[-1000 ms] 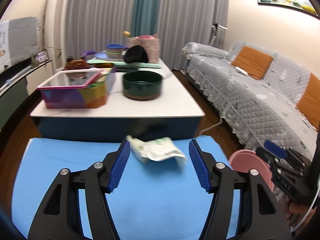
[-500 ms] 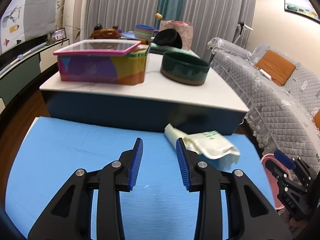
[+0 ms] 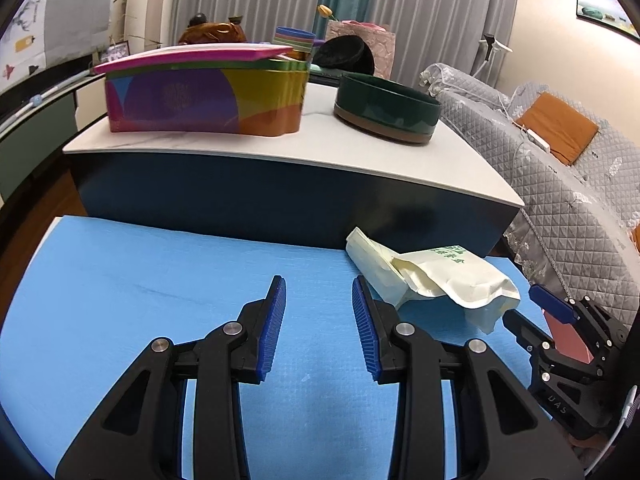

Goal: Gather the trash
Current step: 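Grasp the cream paper with the left gripper while the right gripper grasps the white printed bag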

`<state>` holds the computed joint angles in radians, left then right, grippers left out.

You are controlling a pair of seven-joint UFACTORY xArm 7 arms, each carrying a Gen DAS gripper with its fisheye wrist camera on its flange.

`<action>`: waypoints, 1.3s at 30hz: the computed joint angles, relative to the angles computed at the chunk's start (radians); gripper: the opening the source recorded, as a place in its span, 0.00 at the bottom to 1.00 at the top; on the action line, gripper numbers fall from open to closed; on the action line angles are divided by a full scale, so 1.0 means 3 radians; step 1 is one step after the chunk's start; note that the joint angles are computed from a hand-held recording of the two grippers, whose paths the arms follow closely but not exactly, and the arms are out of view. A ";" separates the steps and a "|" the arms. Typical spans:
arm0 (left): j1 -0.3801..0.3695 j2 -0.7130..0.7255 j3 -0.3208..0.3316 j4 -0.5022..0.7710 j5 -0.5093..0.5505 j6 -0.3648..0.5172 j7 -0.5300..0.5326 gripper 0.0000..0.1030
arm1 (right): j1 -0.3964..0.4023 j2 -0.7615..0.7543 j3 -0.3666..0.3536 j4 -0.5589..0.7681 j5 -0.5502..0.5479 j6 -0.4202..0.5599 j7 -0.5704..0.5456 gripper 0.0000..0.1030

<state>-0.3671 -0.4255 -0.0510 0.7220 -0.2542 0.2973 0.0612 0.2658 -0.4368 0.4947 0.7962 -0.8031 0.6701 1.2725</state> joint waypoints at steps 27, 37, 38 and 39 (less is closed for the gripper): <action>-0.0061 0.0603 -0.0199 0.0325 -0.0049 -0.0045 -0.0177 0.34 | -0.0145 -0.0447 0.0054 -0.0301 0.0670 -0.0340 -0.0579 0.46; -0.0068 0.0692 -0.0159 0.0415 -0.0192 0.0190 -0.0004 0.03 | -0.0142 -0.0231 0.0062 -0.0249 0.0698 -0.0548 -0.0695 0.58; -0.0060 0.0687 -0.0162 0.0413 -0.0206 0.0195 0.0003 0.03 | -0.0131 -0.0213 0.0059 -0.0242 0.0702 -0.0550 -0.0711 0.60; -0.0049 0.0679 -0.0165 0.0407 -0.0215 0.0200 0.0003 0.02 | -0.0109 -0.0182 0.0046 -0.0232 0.0715 -0.0554 -0.0746 0.61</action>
